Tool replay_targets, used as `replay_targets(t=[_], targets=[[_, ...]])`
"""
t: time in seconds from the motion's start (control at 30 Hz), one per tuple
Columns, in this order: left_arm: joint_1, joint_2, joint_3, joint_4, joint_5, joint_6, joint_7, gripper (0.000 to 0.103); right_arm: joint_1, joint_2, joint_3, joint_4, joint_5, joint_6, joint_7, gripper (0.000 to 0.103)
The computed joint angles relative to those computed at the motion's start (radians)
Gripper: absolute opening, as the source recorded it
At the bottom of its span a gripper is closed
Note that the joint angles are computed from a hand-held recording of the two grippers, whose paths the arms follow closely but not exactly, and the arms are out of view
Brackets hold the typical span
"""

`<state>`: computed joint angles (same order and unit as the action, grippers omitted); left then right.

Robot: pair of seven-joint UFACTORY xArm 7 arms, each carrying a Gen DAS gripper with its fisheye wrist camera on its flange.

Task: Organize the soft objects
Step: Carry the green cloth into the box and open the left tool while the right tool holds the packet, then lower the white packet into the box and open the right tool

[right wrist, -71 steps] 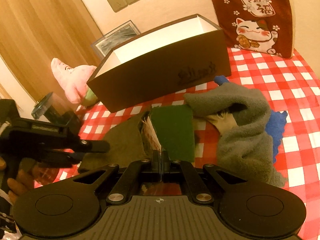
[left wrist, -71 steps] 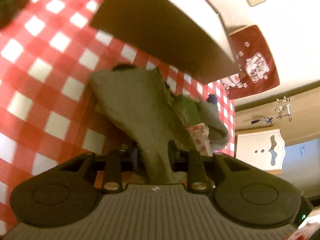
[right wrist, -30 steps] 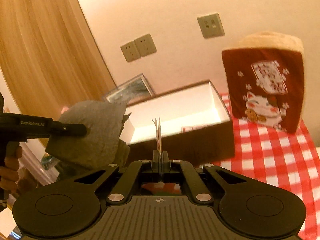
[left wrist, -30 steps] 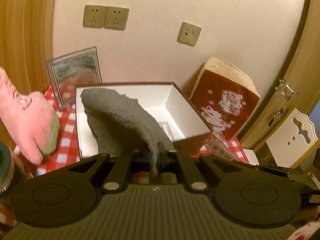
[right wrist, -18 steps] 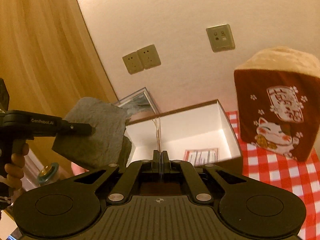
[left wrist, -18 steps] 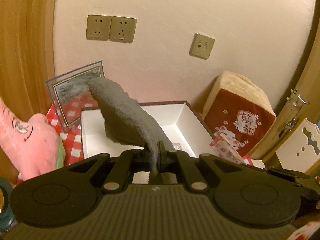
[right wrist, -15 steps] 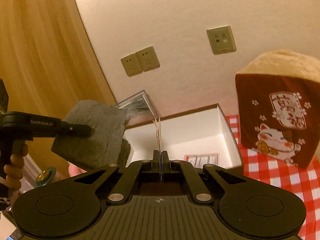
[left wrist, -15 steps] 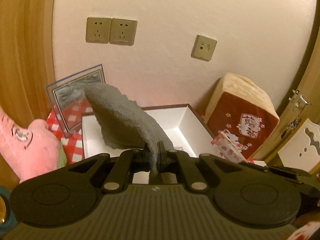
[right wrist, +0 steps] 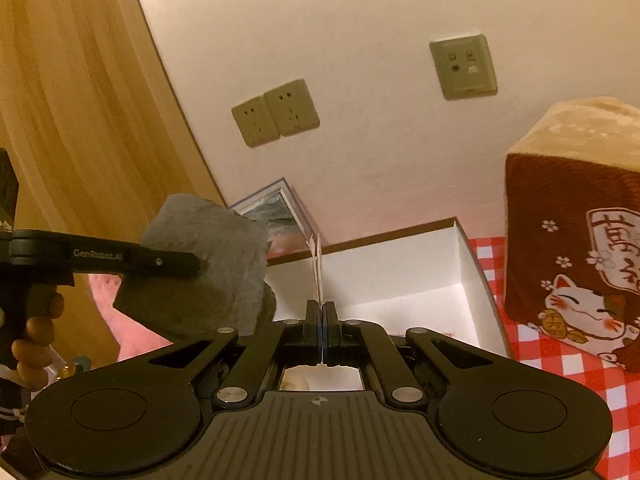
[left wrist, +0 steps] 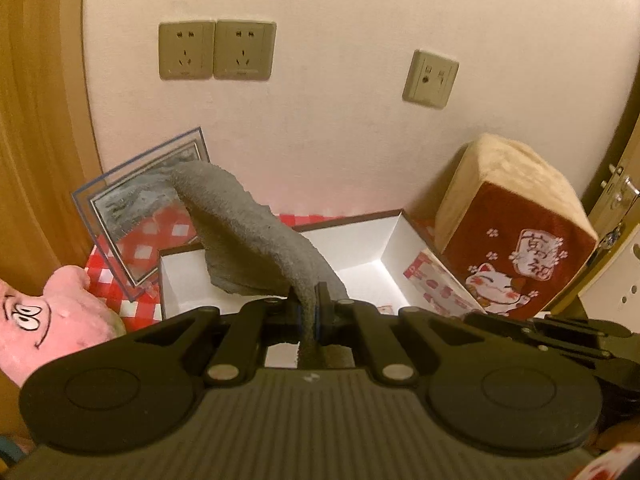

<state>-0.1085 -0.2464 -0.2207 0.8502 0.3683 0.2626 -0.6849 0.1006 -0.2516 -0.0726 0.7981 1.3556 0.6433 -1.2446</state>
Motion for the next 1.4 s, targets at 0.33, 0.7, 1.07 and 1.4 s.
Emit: replay_targets(t=[0.33, 0.7, 1.07, 1.4], targets=[[-0.03, 0.144, 0.043, 0.085, 0.024, 0.024, 0.023, 0.017, -0.006, 0.104, 0.032, 0.059, 0.014, -0.042, 0.015, 0.0], [-0.055, 0.161, 0.084, 0.087, 0.054, 0.061, -0.004, 0.031, -0.032, 0.164, 0.053, 0.092, 0.002, -0.055, 0.035, 0.0], [-0.047, 0.104, 0.088, 0.031, -0.043, 0.054, 0.058, 0.034, -0.034, 0.201, 0.078, 0.128, 0.051, -0.077, 0.039, 0.016], [-0.034, 0.023, 0.071, -0.032, -0.107, 0.047, 0.102, 0.043, -0.039, 0.164, 0.07, 0.099, 0.055, -0.112, 0.057, 0.075]])
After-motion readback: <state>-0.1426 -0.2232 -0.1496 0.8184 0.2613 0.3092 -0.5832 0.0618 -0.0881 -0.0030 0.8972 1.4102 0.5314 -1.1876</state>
